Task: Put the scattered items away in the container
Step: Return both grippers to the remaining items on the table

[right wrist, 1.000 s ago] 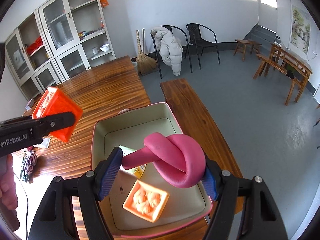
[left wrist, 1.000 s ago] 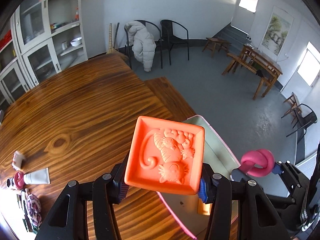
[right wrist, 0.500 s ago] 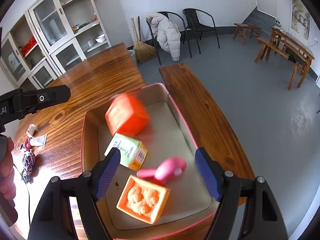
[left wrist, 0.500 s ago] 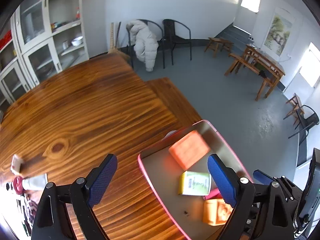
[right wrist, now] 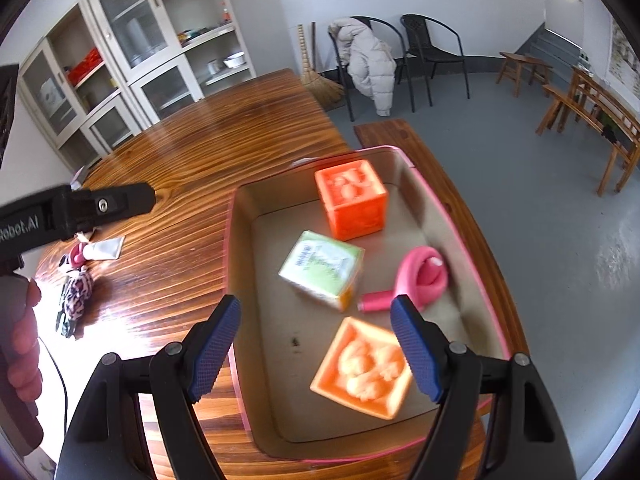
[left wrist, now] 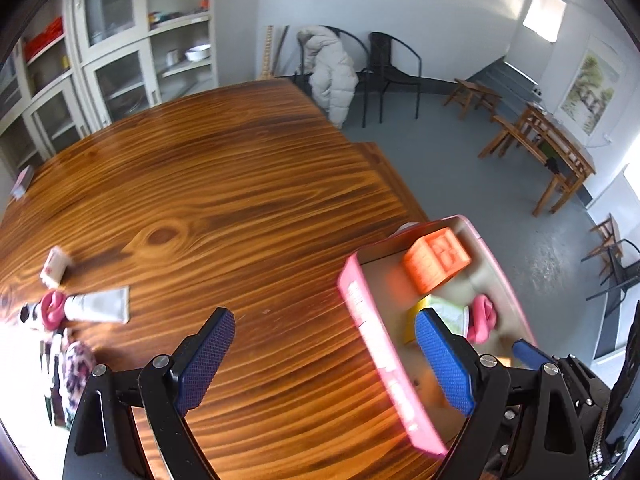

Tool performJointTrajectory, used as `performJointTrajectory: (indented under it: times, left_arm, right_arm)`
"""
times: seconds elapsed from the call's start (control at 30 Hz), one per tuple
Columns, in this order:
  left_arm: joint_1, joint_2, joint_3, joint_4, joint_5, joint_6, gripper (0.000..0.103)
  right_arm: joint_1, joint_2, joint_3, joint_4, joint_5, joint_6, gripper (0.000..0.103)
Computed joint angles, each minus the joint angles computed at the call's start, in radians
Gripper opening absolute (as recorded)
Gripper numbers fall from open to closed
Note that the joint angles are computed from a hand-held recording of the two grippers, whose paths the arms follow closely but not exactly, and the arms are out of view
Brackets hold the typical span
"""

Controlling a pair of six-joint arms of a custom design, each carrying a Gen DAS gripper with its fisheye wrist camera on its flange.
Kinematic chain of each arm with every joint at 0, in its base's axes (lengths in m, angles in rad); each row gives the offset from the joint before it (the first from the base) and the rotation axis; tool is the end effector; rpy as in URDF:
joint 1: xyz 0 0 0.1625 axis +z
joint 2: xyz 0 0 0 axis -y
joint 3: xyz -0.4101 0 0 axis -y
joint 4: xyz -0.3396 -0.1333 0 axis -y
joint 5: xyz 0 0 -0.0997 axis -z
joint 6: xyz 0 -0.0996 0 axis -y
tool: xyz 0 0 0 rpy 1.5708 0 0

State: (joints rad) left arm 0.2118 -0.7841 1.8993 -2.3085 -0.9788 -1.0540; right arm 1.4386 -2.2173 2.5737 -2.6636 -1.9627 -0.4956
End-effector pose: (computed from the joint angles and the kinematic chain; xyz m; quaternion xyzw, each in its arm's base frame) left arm -0.4511 -0.2902 0.0336 0.1968 0.9203 -0.2038 0.2698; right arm 0.0672 -0.2177 0.3701 0.0964 -0.9127 0.2797 0.2818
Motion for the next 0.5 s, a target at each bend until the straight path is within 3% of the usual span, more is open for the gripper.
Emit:
performJointTrajectory:
  times: [0.2,0.5]
  left_arm:
    - [-0.014,-0.118,0.103,0.081,0.009,-0.117,0.093]
    - [-0.039,-0.357,0.255,0.286,0.029,-0.330,0.093]
  right_arm:
    - [0.138,0.069,0.027,-0.024,-0.061,0.079,0.080]
    - [0.380,0.259,0.060,-0.097,-0.137,0.236,0.080]
